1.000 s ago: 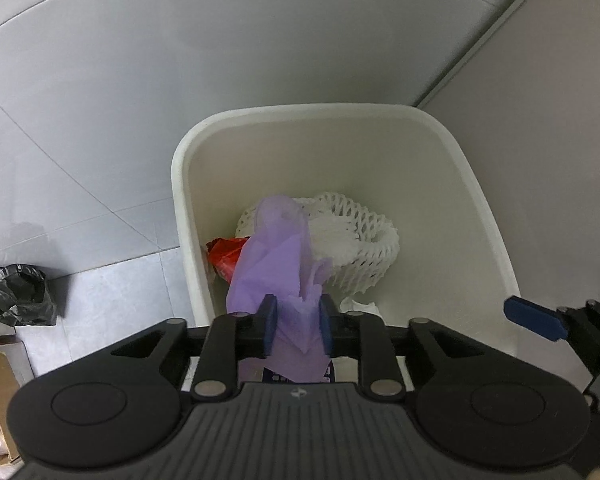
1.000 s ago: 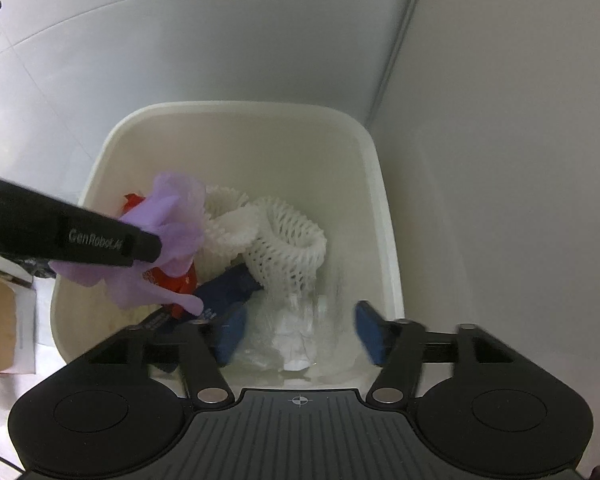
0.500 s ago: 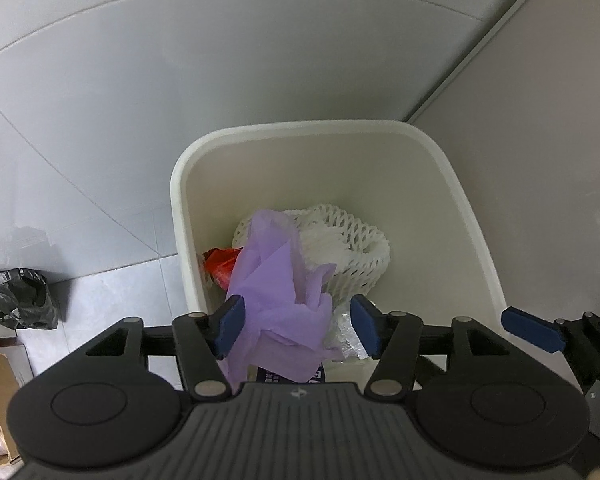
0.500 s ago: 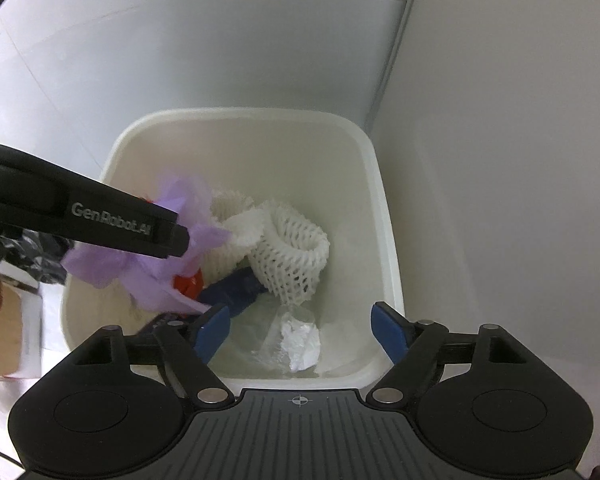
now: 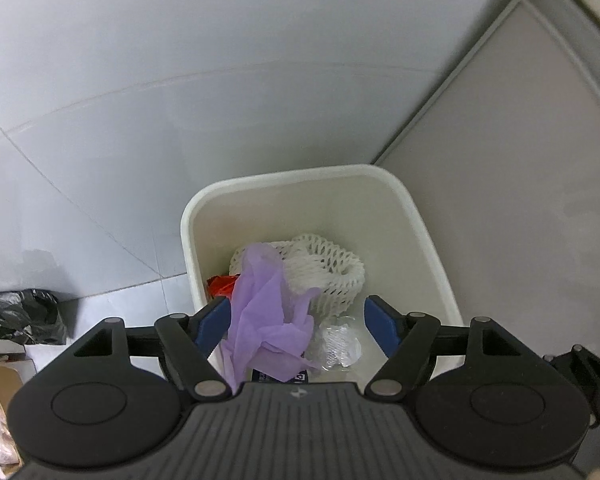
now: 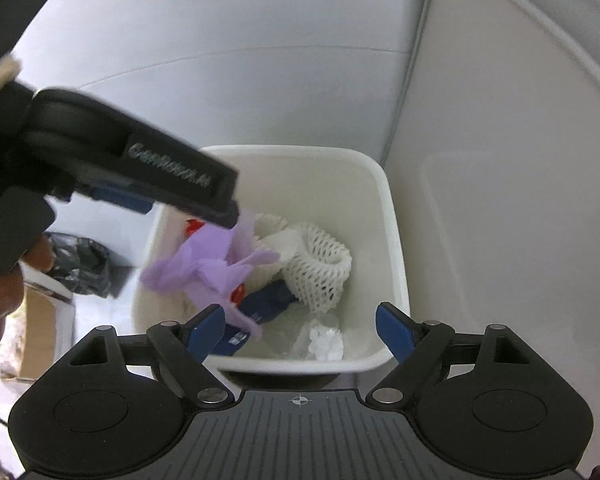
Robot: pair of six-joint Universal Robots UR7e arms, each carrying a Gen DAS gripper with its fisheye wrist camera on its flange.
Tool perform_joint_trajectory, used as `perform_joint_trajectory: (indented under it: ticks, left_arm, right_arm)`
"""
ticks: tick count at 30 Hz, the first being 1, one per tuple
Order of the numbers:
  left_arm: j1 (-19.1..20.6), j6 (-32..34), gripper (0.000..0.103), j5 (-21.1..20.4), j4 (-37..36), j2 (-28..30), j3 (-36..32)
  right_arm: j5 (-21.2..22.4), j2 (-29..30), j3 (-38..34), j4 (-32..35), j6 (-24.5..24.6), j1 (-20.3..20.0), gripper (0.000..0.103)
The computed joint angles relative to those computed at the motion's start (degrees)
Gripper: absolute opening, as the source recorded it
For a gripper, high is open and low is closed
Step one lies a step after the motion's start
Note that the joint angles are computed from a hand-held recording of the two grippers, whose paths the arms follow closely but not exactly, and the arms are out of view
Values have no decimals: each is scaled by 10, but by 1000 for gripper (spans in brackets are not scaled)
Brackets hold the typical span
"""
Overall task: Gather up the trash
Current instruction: 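Open the left gripper over the bin while the right releases the plastic box into it, then move both grippers from the bin back over the counter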
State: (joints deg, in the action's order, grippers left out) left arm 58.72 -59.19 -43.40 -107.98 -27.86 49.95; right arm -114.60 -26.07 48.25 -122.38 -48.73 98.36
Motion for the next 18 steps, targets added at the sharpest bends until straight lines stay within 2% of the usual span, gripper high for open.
perform_joint_trajectory:
  ticks: [8, 12, 18]
  left_arm:
    - [-29, -26, 84, 24, 16, -17, -5]
    - [-42, -39, 88, 35, 43, -23, -13]
    - [-59, -84, 90, 45, 111, -32, -35]
  right_arm:
    - [20, -42, 3, 73, 10, 17, 85]
    - [33, -52, -27, 137, 19, 25, 85]
    - [59, -62, -80, 203, -3, 38, 85]
